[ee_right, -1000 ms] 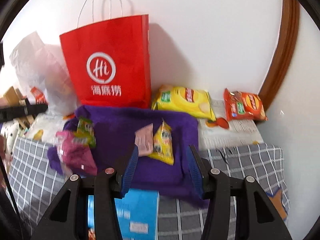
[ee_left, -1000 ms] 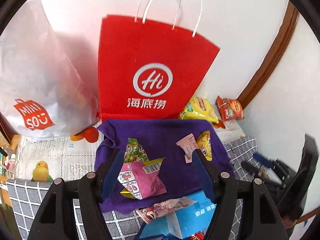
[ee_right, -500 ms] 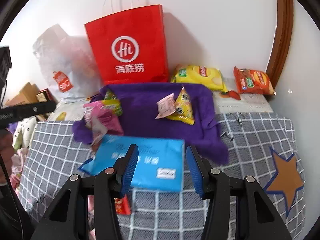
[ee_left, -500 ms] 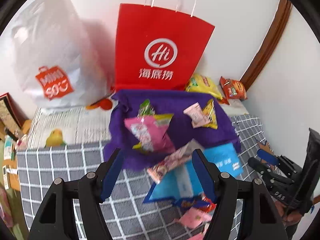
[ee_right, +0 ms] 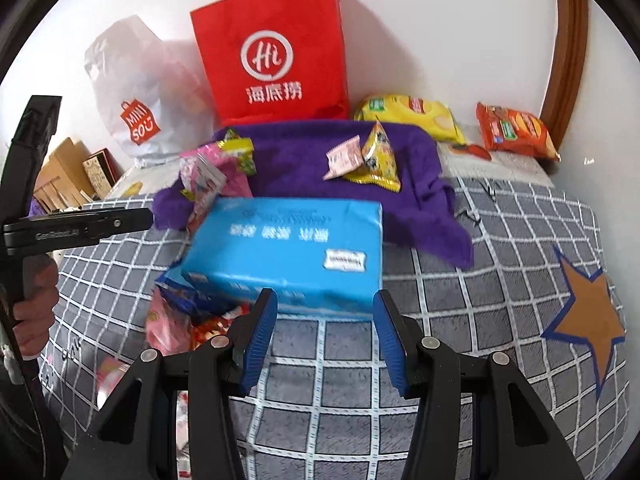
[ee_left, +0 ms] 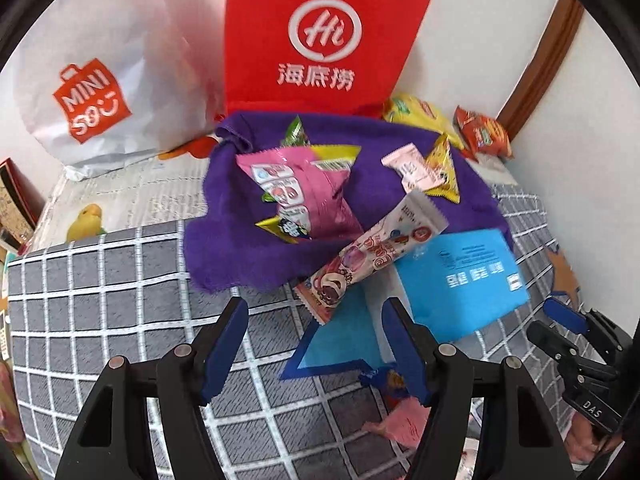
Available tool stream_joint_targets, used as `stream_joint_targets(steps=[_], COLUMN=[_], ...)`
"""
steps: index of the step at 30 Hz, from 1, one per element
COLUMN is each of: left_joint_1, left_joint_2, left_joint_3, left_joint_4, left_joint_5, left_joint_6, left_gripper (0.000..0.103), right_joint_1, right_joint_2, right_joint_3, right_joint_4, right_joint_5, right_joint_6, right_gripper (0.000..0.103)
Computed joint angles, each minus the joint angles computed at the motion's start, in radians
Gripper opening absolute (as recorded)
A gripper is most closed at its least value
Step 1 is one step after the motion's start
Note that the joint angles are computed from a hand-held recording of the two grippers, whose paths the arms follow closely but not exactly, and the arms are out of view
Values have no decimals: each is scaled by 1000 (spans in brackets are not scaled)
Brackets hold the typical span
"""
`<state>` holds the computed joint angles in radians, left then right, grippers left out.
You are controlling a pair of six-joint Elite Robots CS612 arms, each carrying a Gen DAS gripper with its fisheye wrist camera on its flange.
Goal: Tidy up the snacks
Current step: 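Grasp the long pink-white stick packet with the left tool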
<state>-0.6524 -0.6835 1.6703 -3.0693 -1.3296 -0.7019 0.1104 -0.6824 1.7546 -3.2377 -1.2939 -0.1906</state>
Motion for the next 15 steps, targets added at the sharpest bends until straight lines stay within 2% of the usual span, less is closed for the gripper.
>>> stream_joint_targets(steps=[5, 7, 9, 12, 15], left_joint_1=[6, 7, 7, 8, 7], left_joint_2=[39, 50, 58, 70, 79], left_joint_3=[-45, -59, -70, -82, -96], left_joint_4=[27, 38, 43, 29, 26], left_joint_5=[-14, -8, -10, -19, -13], left_joint_6=[26, 39, 56, 70, 77], left_gripper=[61, 53, 52, 51, 45], right_joint_1=[-6, -10, -12, -13, -11], right_joint_2=[21, 26, 29, 32, 35], right_joint_3=[-17, -22, -23, -27, -33], right_joint_4=[21, 30, 32, 29, 28], right_joint_5=[-16, -5, 2, 6, 2], right_joint_6=[6, 8, 6, -8, -30], right_gripper=[50, 50, 50, 50, 50])
